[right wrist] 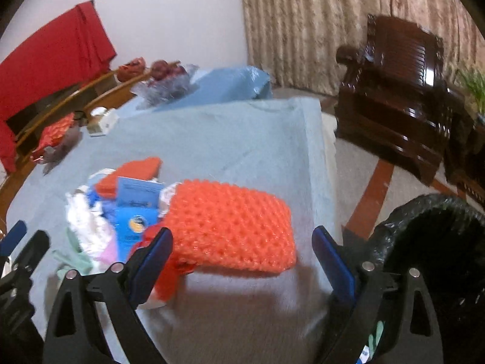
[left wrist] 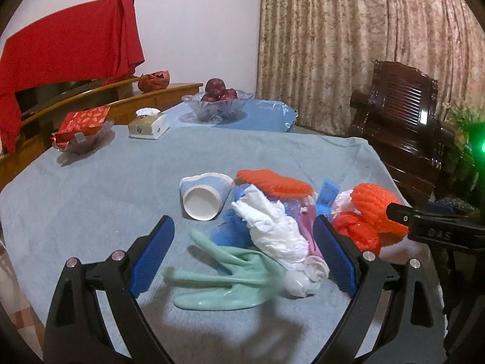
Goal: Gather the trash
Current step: 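Grasp orange foam net with right gripper while left gripper grasps white plastic bag, then lift orange net toward the bin with right gripper while left lifts white bag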
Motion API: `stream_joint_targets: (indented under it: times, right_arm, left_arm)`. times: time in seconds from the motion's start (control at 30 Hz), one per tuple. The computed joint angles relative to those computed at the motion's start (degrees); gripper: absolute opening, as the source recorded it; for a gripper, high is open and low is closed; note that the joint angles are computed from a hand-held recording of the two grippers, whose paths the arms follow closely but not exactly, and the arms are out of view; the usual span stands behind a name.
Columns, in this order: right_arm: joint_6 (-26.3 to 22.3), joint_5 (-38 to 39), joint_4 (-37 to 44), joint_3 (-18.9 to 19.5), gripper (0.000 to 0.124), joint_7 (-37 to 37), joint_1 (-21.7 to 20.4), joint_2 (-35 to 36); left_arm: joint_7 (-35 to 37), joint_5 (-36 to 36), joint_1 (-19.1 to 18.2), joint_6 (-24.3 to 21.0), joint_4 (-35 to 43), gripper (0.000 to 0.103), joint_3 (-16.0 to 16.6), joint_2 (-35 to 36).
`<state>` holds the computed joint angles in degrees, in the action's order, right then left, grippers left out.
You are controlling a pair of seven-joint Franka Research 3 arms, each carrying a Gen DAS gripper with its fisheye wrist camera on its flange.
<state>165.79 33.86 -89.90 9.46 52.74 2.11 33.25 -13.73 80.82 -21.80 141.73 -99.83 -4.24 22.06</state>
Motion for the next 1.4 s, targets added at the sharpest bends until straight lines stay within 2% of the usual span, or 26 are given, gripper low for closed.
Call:
stream_joint_targets:
  times: [0.13, 0.3, 0.4, 0.43, 0.47, 0.5, 0.53, 0.57, 0.77, 0.83, 0.87, 0.9, 1.0, 1.13, 1.23, 1.4]
  right_arm:
    - [-3.41, -3.09, 3.67, -2.72, 0.091, 4.15, 1.78, 2.66]
    - [-6.33, -6.4, 5.47, -3.95, 0.09, 6.61, 2.69, 4.33]
    - [-8.12, -6.97, 6.24, -3.26, 0.069, 6.24, 2.16, 5.07]
    - [-8.58, -6.88, 6.42, -2.99, 0.057, 5.99, 1.93, 5.2]
    - [-8.96, -6.67, 6.55, -2.69, 0.039, 5.67, 1.66, 5.27]
    - [-9.7, -6.2, 6.88, -2.19, 0.029, 5.17, 1.13, 5.42]
    - [-10.27, -5.6, 7.14, -1.77, 0.026, 4.77, 0.68, 5.51]
    - [-10.41, -5.13, 7.35, -1.52, 0.024, 4.31, 0.43, 5.62]
    - [-9.0, -1.51, 5.31, 0.19, 0.021, -0.23, -0.82, 4.07]
    - [-8.08, -0.59, 4.35, 0.21, 0.021, -1.04, -0.86, 3.25]
    - [-7.85, -0.11, 4.01, 0.3, 0.021, -1.48, -1.0, 2.88]
    - [-7.67, 0.35, 3.71, 0.4, 0.021, -1.93, -1.15, 2.53]
    - [-7.39, 1.89, 3.06, 0.78, 0.021, -3.21, -1.62, 1.6]
    - [-6.59, 5.12, 1.4, 1.99, 0.021, -6.12, -2.76, -0.1]
    - [-6.24, 8.12, 0.13, 2.82, 0.021, -8.87, -3.64, -1.59]
    - [-6.32, 13.03, -1.85, 3.47, 0.021, -13.75, -4.5, -4.11]
  left_arm:
    - [0.59, -0.18, 0.11, 0.56, 1.21, 0.09, 0.27, 1.42]
    - [1.97, -1.37, 0.14, 2.44, 3.19, 0.09, 0.98, 3.6]
    - [2.97, -2.24, -0.06, 3.38, 4.16, 0.09, 1.39, 4.73]
    - [3.36, -2.7, -0.07, 3.76, 4.45, 0.09, 1.53, 5.09]
    - [3.89, -3.23, -0.12, 4.0, 4.88, 0.09, 1.66, 5.54]
    - [4.2, -3.56, -0.27, 4.2, 5.15, 0.087, 1.87, 5.78]
    - [4.83, -4.08, -0.17, 4.86, 5.56, 0.08, 1.99, 6.19]
    - [5.71, -4.87, -0.03, 5.48, 5.97, 0.078, 2.05, 6.57]
    - [10.93, -10.49, 0.42, 8.91, 8.73, 0.057, 2.84, 9.15]
    - [12.26, -12.01, 0.32, 10.16, 9.28, 0.04, 3.34, 9.74]
    - [12.85, -12.59, 0.16, 10.58, 9.66, 0.036, 3.64, 10.12]
    - [13.11, -12.91, -0.2, 10.65, 9.85, 0.028, 4.06, 10.28]
    - [11.97, -12.3, -1.27, 11.47, 9.86, 0.018, 5.46, 10.17]
    - [6.59, -8.22, -2.68, 12.59, 8.17, 0.015, 6.98, 8.19]
    - [3.11, -4.36, -3.02, 12.57, 7.42, 0.014, 6.86, 6.52]
    - [1.72, -0.65, -3.31, 8.5, 6.83, 0.014, 4.97, 4.22]
